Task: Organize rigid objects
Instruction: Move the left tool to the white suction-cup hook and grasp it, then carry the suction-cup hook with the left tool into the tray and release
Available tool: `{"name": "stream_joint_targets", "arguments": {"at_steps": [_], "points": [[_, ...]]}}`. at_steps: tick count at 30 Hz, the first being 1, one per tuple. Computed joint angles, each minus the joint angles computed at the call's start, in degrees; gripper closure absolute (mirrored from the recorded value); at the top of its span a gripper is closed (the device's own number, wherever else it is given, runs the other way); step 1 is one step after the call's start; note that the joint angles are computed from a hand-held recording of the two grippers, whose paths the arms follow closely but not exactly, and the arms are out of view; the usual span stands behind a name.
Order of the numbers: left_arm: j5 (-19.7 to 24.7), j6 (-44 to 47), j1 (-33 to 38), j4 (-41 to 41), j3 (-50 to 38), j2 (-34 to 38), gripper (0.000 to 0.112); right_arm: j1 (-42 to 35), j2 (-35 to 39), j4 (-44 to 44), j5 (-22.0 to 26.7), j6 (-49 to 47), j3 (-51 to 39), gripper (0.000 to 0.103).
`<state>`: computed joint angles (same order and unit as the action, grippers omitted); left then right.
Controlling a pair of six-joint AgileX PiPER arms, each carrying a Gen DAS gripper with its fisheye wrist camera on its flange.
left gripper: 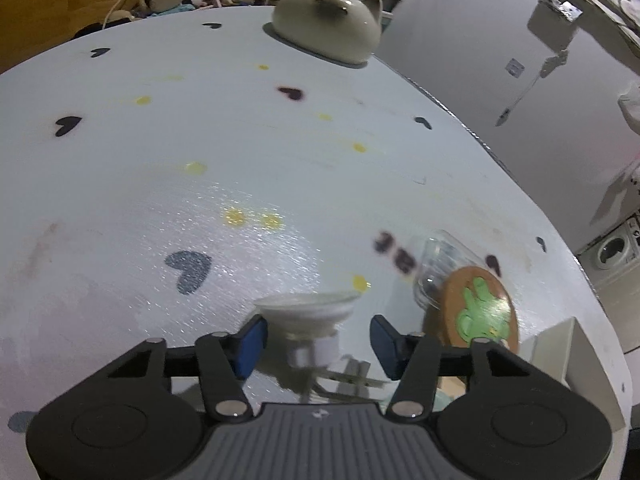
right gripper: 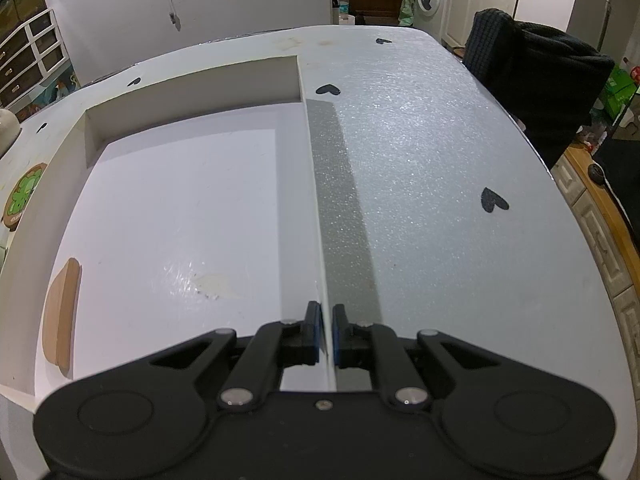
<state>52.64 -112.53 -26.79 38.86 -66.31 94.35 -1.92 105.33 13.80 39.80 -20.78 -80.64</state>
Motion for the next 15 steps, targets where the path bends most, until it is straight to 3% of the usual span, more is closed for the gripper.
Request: {"name": "stream_joint_targets", "arguments": {"at_steps": [15], "points": [[-0.44, 0.06, -0.92, 5.65, 1.82, -1.13, 0.063, 0.06, 0.09, -0.19, 0.04, -0.02, -0.07, 0.095]]}}
